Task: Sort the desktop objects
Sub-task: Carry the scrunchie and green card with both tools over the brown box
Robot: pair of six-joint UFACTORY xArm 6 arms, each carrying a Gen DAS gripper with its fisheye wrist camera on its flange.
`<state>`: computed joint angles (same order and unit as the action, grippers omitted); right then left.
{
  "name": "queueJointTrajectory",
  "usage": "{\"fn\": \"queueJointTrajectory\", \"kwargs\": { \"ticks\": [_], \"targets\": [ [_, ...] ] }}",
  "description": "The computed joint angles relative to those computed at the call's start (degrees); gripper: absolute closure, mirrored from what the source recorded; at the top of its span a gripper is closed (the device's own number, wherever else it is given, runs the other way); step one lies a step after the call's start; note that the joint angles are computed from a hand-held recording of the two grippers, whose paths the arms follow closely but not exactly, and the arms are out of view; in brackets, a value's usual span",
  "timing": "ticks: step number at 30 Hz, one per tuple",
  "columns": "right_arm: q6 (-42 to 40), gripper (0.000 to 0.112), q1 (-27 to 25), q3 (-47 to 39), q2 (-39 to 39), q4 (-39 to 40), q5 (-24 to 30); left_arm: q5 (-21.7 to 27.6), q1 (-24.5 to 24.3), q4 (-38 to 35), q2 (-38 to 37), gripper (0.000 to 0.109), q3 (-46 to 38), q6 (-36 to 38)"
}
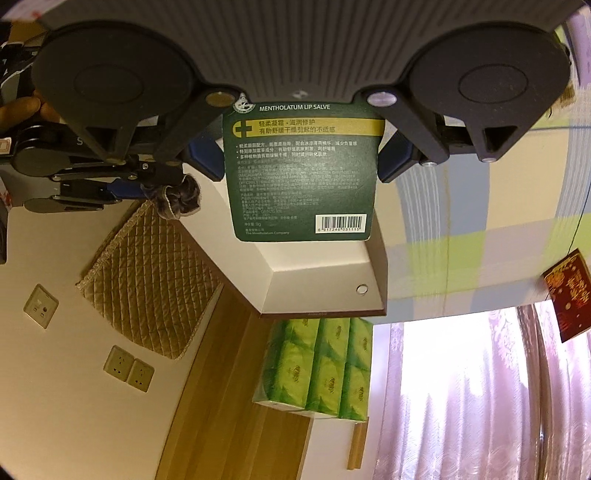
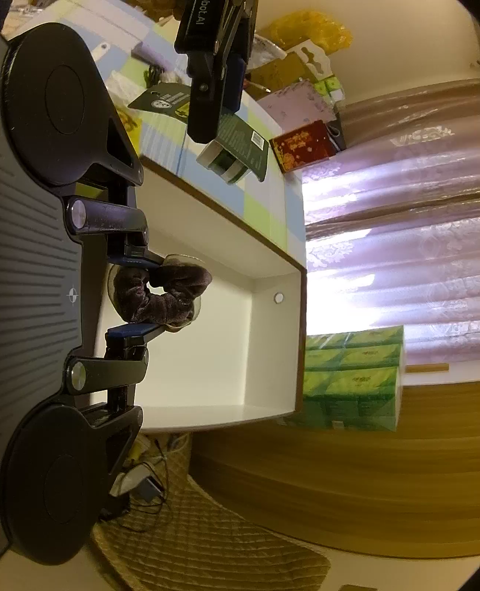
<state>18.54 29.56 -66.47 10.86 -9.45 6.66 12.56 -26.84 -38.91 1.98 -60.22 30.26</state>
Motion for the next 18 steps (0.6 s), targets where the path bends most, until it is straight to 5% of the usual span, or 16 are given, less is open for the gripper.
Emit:
{"fn": "queueJointTrajectory", "kwargs": {
  "ticks": [18],
  "targets": [
    [-19.71,0.085,-2.65,-9.93,9.39,14.96,6.61,5.99,-1.09,19.01,17.49,0.022,-18.67,-18.79]
  ]
}}
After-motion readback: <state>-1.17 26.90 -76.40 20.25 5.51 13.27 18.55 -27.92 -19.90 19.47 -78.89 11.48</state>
